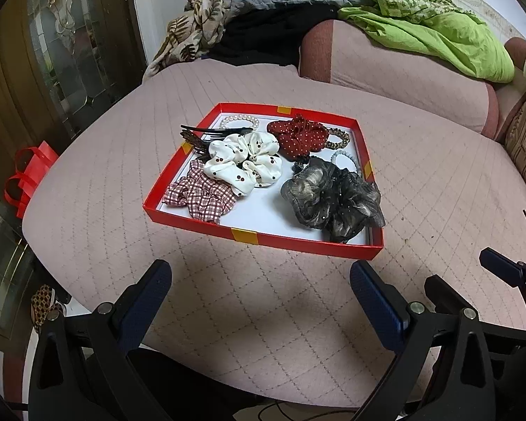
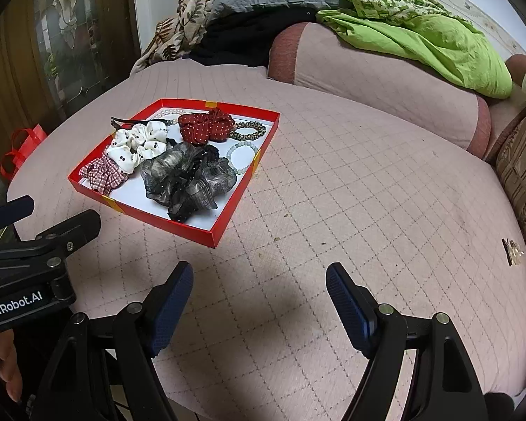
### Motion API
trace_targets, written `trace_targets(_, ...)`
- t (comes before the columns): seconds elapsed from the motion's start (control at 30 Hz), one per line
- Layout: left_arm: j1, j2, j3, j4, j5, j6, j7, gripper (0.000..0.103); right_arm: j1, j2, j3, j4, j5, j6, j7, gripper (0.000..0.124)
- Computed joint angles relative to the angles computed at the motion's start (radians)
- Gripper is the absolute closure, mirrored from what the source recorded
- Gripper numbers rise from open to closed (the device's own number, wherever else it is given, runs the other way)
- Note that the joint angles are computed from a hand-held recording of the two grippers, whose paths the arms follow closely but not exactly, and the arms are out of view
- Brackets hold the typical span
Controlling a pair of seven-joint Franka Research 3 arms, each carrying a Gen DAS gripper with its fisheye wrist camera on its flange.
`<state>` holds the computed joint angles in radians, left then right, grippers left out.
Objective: Organize jewelry
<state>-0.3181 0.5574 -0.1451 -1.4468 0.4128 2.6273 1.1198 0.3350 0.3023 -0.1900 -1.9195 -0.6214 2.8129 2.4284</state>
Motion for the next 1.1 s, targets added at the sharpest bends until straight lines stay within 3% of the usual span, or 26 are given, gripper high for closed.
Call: trace_targets(1.1,-0.011,0.03,0.012,0.051,0.003,-0.074,-0.016,0.002,0.008,0.018,-0.002,0.001,0.072,0.036,-0.097,0.039)
